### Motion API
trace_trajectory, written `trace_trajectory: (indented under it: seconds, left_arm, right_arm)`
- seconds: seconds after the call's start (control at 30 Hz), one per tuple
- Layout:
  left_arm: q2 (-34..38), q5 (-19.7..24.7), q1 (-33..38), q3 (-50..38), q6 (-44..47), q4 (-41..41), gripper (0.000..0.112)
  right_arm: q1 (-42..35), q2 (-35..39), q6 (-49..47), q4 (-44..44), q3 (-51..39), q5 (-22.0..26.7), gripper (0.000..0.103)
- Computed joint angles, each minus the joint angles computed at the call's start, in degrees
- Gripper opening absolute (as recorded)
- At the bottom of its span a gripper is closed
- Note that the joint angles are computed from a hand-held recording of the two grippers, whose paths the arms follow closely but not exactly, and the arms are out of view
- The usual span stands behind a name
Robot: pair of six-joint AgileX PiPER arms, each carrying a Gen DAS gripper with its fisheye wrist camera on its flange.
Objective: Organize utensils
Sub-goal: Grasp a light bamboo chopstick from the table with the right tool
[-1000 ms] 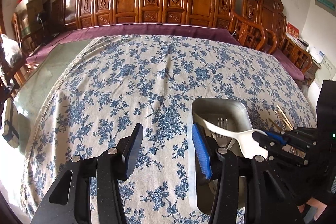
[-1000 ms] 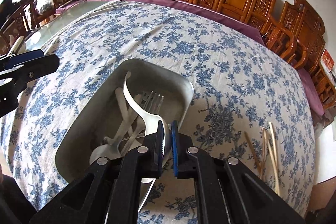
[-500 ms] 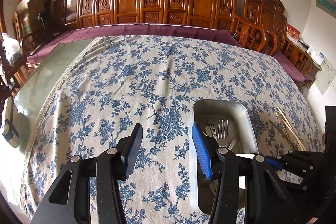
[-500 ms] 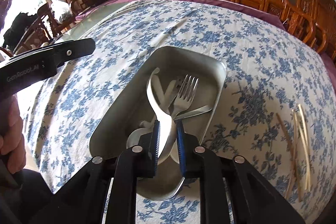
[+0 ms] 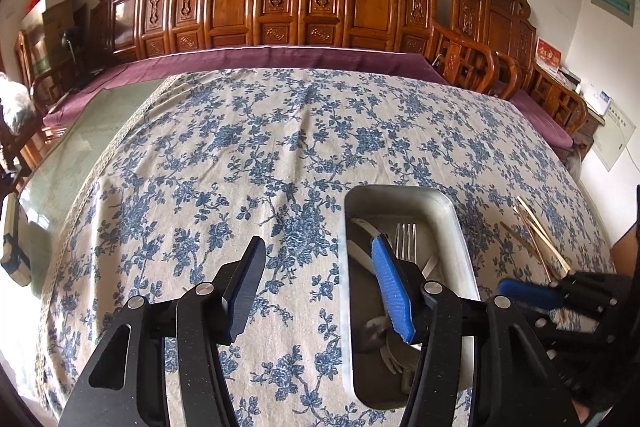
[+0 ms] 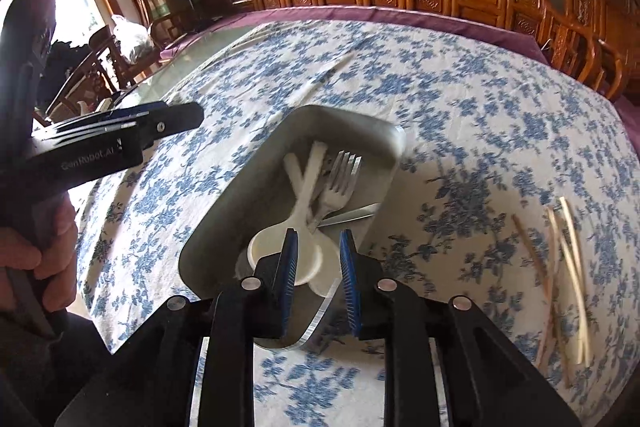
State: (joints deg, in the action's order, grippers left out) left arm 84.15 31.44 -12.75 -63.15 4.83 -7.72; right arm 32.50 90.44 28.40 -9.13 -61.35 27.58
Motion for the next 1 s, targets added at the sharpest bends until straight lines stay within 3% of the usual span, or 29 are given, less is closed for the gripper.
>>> trace_trajectory:
  seconds: [0.3,0.37,0.47,0.63,0.8,1.0]
  left_arm:
    - [-0.2,-1.1,-3.7,0.5,-2.9,1.7,0.063]
    - [-0.4,-2.0,-4.8,1.0,-3.7,2.1,0.076]
    - [-0.7,-2.8,-6.6,1.5,-5.9,3.5,0.086]
    - [-0.5,-3.5,-10.7,1.6,-12.1,7.5,0.094]
    - [-0.7,-4.1,-15.7,2.3,-20.7,15.3,0.095]
    - [-0.7,-3.7,-20.5,2.6,-27.7,20.5,0.095]
  right_arm:
    - [-6.4,-11.4,-0.8,-6.6,9.5,0.2,0.024]
    - [-8.9,-14.4,-2.8,-6.8,12.3,0.3,0.024]
    - [-13.6,-17.7,-6.7,-6.3,15.6,0.0,0.03]
    - [-25.5,-21.6,-20.4,2.0,19.8,-1.3,0.04]
    - [-37.1,-21.5,-35.9,12.0,21.5,-2.2,0.04]
    - [-44.7,-16.3,-52.6,25.2,22.9,-5.4,0.04]
